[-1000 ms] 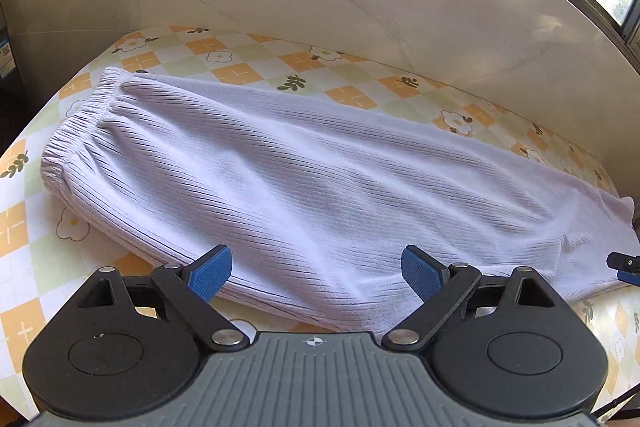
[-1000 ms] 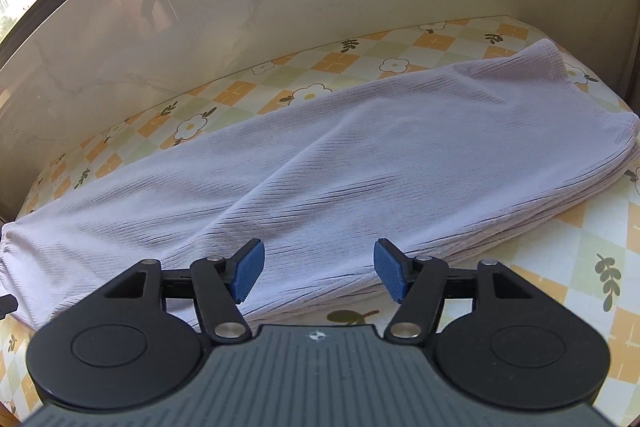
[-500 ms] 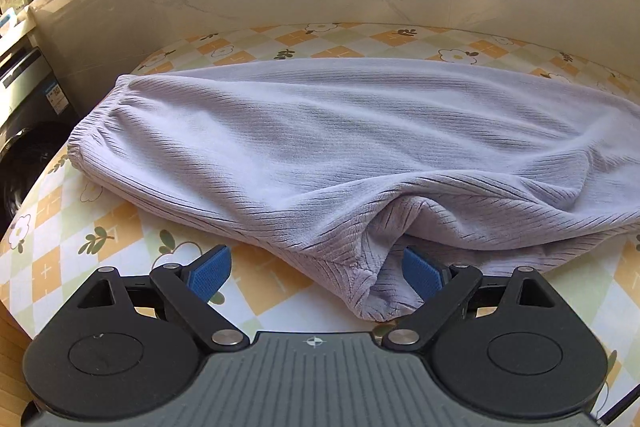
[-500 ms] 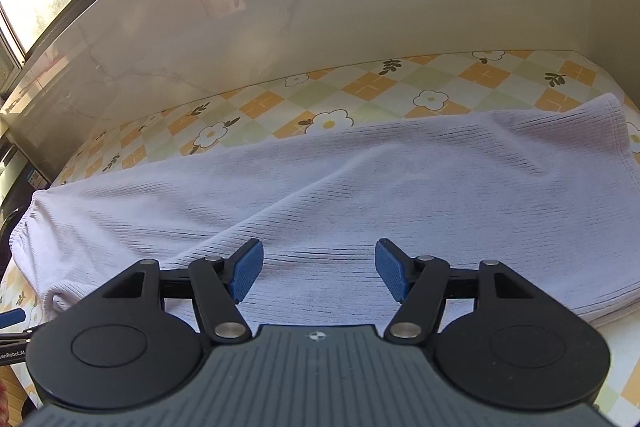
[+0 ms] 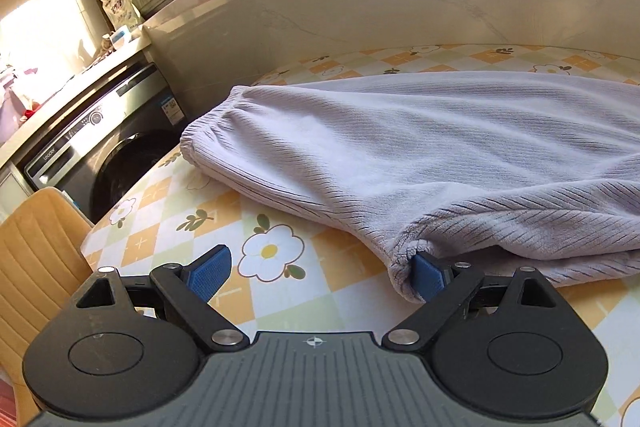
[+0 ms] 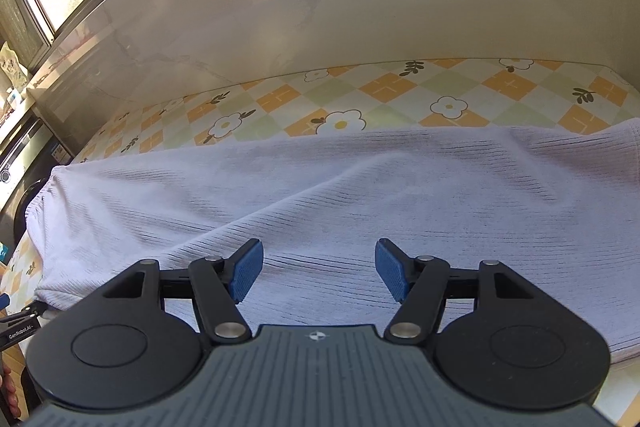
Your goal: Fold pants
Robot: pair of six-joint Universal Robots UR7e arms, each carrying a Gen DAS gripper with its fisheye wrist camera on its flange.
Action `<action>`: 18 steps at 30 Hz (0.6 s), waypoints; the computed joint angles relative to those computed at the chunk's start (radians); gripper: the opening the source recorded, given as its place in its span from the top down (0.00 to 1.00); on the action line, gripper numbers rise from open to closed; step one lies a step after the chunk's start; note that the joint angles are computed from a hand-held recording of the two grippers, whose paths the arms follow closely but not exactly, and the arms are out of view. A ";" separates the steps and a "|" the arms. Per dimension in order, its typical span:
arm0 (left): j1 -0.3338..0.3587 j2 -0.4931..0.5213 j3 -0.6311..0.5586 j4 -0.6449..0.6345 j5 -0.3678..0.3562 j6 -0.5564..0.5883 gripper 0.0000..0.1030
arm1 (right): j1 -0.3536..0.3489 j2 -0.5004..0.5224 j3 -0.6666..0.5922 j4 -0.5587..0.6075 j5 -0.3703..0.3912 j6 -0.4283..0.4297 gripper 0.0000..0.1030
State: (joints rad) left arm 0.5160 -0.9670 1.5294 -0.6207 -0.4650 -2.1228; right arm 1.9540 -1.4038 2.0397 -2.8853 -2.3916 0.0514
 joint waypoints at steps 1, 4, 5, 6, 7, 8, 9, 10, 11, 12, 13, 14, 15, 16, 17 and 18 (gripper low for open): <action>-0.006 -0.011 0.014 -0.013 -0.012 -0.021 0.08 | -0.004 -0.002 -0.001 0.003 0.004 0.006 0.37; -0.004 -0.044 0.045 -0.103 -0.063 -0.043 0.08 | -0.008 -0.014 0.009 0.004 0.010 0.016 0.37; -0.005 -0.055 0.056 -0.135 -0.070 -0.045 0.08 | -0.007 -0.019 0.012 0.005 0.010 0.017 0.37; -0.008 -0.068 0.069 -0.167 -0.072 -0.050 0.08 | -0.007 -0.023 0.016 0.005 0.009 0.017 0.37; -0.011 -0.078 0.079 -0.191 -0.073 -0.052 0.08 | -0.006 -0.027 0.020 0.005 0.005 0.017 0.37; -0.012 -0.093 0.095 -0.223 -0.076 -0.051 0.08 | -0.004 -0.031 0.025 0.003 0.000 0.018 0.37; -0.016 -0.113 0.121 -0.279 -0.084 -0.048 0.08 | -0.004 -0.035 0.029 0.004 -0.004 0.021 0.37; -0.015 -0.133 0.143 -0.323 -0.088 -0.041 0.08 | -0.003 -0.042 0.036 0.006 -0.011 0.029 0.37; -0.014 -0.151 0.162 -0.362 -0.091 -0.033 0.08 | -0.002 -0.049 0.042 0.009 -0.018 0.038 0.37; -0.012 -0.166 0.186 -0.410 -0.092 -0.026 0.08 | -0.002 -0.056 0.048 0.013 -0.026 0.048 0.37; -0.013 -0.173 0.193 -0.424 -0.090 -0.024 0.08 | -0.002 -0.064 0.054 0.016 -0.034 0.055 0.37; -0.015 -0.173 0.193 -0.425 -0.088 -0.017 0.08 | -0.001 -0.072 0.061 0.018 -0.044 0.063 0.37; -0.013 -0.171 0.189 -0.417 -0.079 0.002 0.08 | 0.000 -0.081 0.069 0.022 -0.056 0.071 0.37; -0.015 -0.169 0.186 -0.407 -0.072 0.016 0.08 | 0.001 -0.090 0.077 0.028 -0.067 0.078 0.37; -0.017 -0.168 0.186 -0.400 -0.063 0.042 0.08 | 0.001 -0.100 0.085 0.034 -0.078 0.087 0.37; -0.020 -0.167 0.188 -0.394 -0.057 0.070 0.08 | 0.001 -0.111 0.094 0.042 -0.090 0.097 0.37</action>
State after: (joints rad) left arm 0.4957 -1.1339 1.7176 -1.0143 -0.5222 -2.0524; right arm 1.9553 -1.5146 2.1337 -2.8428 -2.4813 0.1486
